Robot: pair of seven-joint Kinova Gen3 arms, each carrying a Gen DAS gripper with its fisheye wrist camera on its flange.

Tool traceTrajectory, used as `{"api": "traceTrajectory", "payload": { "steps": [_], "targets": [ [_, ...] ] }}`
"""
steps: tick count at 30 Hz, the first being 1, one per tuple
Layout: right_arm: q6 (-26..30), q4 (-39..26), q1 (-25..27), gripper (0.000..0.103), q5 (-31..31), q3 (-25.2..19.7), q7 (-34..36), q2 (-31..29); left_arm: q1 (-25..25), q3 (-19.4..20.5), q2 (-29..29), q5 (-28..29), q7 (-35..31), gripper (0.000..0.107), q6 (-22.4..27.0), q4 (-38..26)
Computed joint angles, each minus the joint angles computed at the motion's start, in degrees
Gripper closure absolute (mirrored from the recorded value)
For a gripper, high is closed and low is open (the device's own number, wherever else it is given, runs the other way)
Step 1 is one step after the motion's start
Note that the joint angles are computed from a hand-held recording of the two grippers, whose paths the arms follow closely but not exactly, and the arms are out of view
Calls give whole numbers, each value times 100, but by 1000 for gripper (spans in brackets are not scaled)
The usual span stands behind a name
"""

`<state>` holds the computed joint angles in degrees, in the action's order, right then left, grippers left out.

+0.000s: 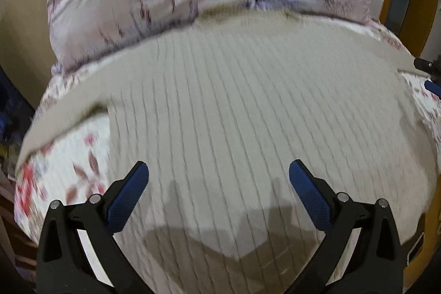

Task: Fold small clothes
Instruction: 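Grasp a sweater sleeve with the right tool and fold it across the body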

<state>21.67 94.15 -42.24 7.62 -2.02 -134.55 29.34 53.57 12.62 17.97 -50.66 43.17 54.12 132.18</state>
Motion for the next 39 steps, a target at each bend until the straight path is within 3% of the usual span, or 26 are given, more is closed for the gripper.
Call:
{"api": "traceTrajectory", "payload": {
  "steps": [5,10,15,21,25,29,33,36,39],
  "targets": [
    [421,-613,704,36,-446,100,-272,440,-319,-97,-305,-538,-132,6,7,173],
    [623,-981,1254,43,-865,-28,-454,790,-585,-106,-254,-1083,17,6,65,257],
    [765,-1120,1320,51,-933,177,-881,982,-1120,-206,-385,-1817,260,6,-746,527],
    [295,-911,1455,61,-880,231,-1057,994,-1533,-262,-293,-2780,995,6,-1275,777],
    [-1,-730,1358,72,-839,386,-1271,970,-1817,-259,-197,-3198,1166,6,-1519,801],
    [77,-803,1010,90,-513,758,-1448,1058,-2055,-257,-176,-3570,1415,6,-1700,860],
    [-160,-697,876,94,-292,862,-1498,1034,-2343,-190,-186,-4153,1924,6,-1864,992],
    [-312,-655,464,94,51,1226,-1578,965,-2530,-45,-178,-4555,2387,6,-1815,1110],
    [-625,-567,38,95,447,1501,-1530,796,-2602,80,-144,-4394,2368,6,-1634,1100]
  ]
}}
